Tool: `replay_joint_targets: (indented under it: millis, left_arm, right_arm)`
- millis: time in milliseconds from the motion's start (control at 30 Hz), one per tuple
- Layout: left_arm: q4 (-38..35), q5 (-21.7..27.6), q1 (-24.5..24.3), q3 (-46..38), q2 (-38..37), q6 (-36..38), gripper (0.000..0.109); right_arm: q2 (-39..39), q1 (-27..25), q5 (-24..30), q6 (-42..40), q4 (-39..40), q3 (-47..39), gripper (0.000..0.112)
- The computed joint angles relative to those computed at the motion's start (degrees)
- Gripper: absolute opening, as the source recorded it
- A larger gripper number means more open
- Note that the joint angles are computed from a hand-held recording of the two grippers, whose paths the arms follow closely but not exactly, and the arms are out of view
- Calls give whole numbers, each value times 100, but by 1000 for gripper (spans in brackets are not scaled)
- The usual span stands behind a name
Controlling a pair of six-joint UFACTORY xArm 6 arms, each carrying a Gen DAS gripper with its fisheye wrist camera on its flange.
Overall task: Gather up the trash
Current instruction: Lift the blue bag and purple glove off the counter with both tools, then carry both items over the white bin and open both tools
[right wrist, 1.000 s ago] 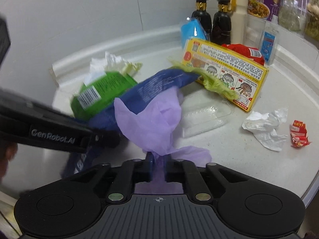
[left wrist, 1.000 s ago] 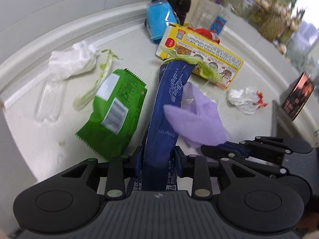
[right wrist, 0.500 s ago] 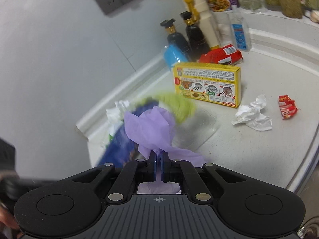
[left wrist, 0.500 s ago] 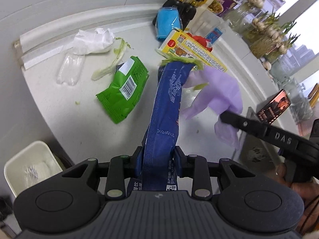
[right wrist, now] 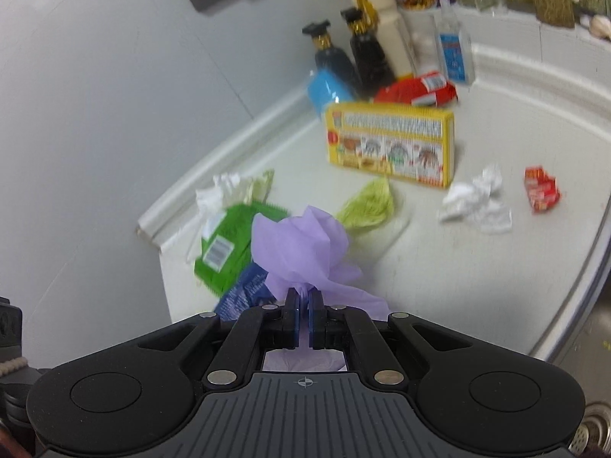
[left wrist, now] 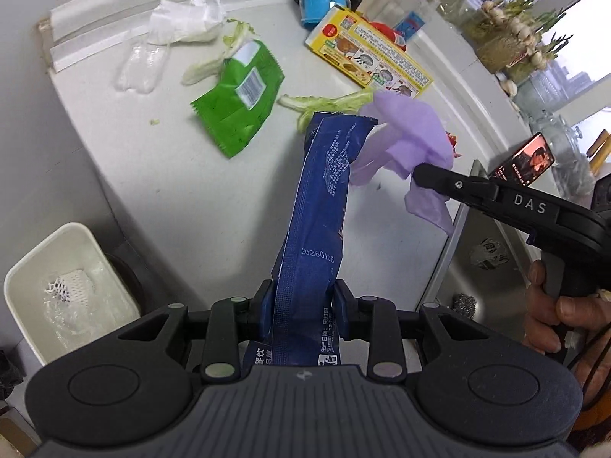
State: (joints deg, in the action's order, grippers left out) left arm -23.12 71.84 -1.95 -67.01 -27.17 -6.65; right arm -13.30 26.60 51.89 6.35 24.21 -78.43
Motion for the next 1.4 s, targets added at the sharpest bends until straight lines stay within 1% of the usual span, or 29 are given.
replay_joint_targets:
  millis: [200,333,400,500,567,867,1000,1033,1200,1400]
  left_arm:
    - [-322,5,359,334,-502,4,29]
    - [-247,-53,485,620,-930,-169,29]
    - [-240,-12,627,778,-1190,-252,29]
    - [-280,51,950,961,-1529,-390,29]
    - [-321,113,1256,1035,-1717,-422,29]
    - [-332,295,2338,1504,-2374,-614,29]
    - [-435,517,2865,1760,-2600,-627,29]
    - [-491,624,3083,1799,-2630,-541,29]
    - [-499,730,3525,2153,-2749,-604,29]
    - [-433,714,3833,2676,-2754,-726,29]
  right_arm:
    - [-50,107,202,-17,-40,-40,2]
    - [-17,237,306,-81,24,-174,2]
    - [35,324,371,-134,45,-274,2]
    - [156,492,467,-219,66,-466,2]
    - [265,619,535,-298,91,-630,2]
    - [804,1316,710,-748,312,-1311,2]
    - [1124,1637,970,-1018,391,-1682,2]
    - [1218,1714,1062,-1083,402,-1793,2]
    - [1678,2068,1399,-1324,417,-2282,2]
    - [2313,2383,1795,-1412,359,-2817,2]
